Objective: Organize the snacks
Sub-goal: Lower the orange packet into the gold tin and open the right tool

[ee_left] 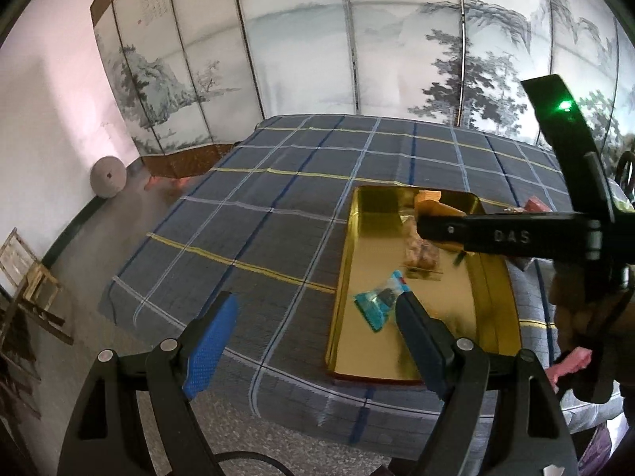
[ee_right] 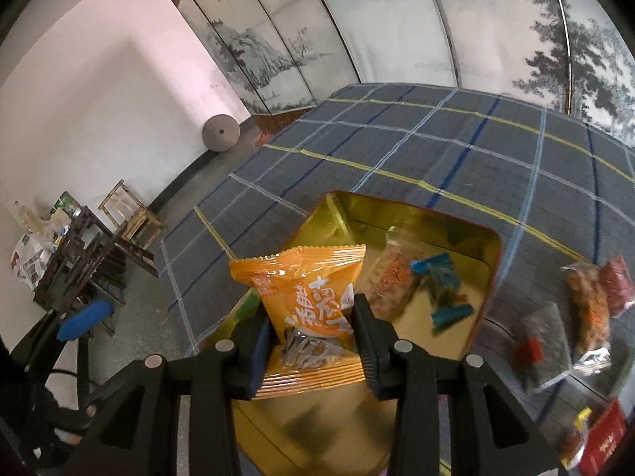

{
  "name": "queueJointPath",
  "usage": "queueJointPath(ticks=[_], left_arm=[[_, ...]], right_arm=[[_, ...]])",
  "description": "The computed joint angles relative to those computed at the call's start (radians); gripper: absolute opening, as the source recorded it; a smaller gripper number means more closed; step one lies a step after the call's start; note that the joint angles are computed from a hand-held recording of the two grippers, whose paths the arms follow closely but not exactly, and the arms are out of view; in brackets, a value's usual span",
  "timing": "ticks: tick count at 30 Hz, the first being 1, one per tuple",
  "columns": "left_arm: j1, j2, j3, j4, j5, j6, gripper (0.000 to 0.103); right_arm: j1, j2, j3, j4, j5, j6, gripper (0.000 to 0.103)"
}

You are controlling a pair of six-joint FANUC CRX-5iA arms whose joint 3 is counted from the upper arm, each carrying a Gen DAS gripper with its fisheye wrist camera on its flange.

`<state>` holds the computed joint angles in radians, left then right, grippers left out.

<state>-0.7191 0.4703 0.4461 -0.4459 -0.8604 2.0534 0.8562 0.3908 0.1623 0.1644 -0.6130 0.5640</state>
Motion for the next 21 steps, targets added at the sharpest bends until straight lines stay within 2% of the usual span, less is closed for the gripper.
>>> queueJointPath(ticks=[9,15,21], left_arm=[[0.047,0.002,-0.024,0.073,0.018,-0.028,0.079],[0.069,0.005,-0.041,0.111,0.023,-0.037,0.079],[0.084,0.011,-0.05,0.137,0.021,-0.045,0.079]], right_arm=[[-0.024,0.103,0.14,-0.07,-0.078,0.039,0.039],[-0.026,0.155,0.204,-0.066,-0.122,0.041,0.039],[-0.014,0.219,0.288,-0.02,-0.215,0.043,0.039]])
